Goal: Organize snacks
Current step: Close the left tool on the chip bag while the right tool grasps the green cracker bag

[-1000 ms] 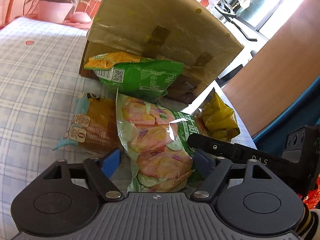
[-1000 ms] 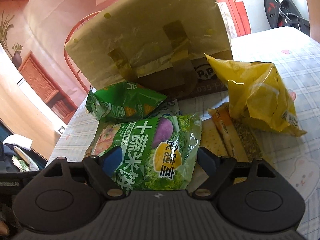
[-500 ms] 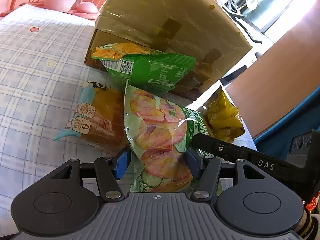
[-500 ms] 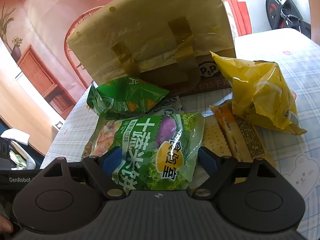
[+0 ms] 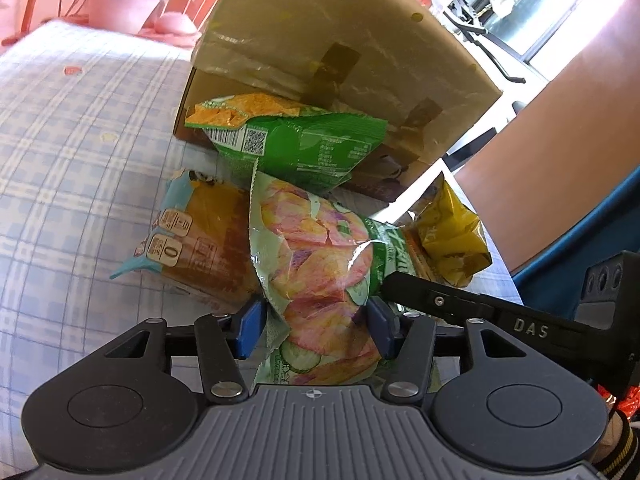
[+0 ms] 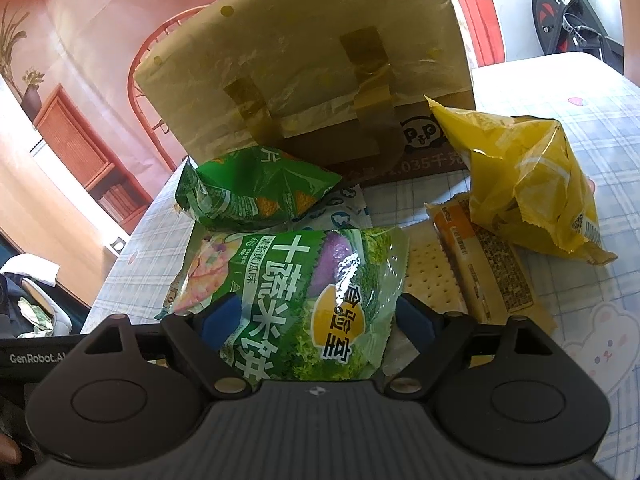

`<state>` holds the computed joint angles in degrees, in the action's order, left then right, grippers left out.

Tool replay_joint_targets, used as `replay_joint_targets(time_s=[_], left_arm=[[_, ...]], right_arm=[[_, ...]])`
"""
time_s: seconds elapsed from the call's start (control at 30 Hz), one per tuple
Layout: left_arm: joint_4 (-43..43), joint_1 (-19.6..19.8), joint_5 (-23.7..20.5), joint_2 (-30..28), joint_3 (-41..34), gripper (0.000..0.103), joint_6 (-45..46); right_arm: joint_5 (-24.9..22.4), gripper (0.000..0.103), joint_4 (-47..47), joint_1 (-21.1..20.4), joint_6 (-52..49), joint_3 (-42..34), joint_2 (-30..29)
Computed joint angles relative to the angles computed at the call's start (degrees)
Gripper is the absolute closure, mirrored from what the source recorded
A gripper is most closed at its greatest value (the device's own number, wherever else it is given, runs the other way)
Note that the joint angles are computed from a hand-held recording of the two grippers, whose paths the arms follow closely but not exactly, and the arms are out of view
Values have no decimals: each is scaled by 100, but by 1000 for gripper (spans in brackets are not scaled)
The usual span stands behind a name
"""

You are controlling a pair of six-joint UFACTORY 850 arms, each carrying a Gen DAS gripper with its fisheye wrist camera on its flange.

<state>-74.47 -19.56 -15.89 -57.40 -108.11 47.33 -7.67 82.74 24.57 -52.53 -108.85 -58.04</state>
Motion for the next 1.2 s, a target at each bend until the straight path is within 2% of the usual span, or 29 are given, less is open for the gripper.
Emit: replay_joint_targets(time_s=[0.1,0.3,0.43,0.5,0.7,0.73,0.77,0.9,1.1,1.17,1.2], left_arm=[[-80,46,-173,-73,-56,43,-95],[-460,80,-238,-110,-14,38,120],[-248,70,-212,-62,7,40,-24],[-528,100,-396,-27,41,40,350],[-1369,137,-380,108,265,43,1076],[-1218,136,-378,89,239,51,918],[-874,127,-362,47,169,54,578],[-778,152,-443,-36,94,54,290],[-942,177,-513,-49,121,53,351],[-946,202,-544,-65,124,49,308],[-894,211,-535,-71,125,43,233]], right_arm=[[-16,17,-413,14,403,21,25],[32,17,231,27,-291,96,43],[113,16,291,62,-477,94,37],[151,16,273,76,-507,107,47],[162,16,625,78,-875,146,67],[162,16,625,78,-875,146,67],[159,16,628,77,-879,151,70],[153,16,596,80,-824,164,83],[78,13,777,56,-961,179,90],[47,13,799,50,-949,165,76],[16,12,808,43,-942,151,63]])
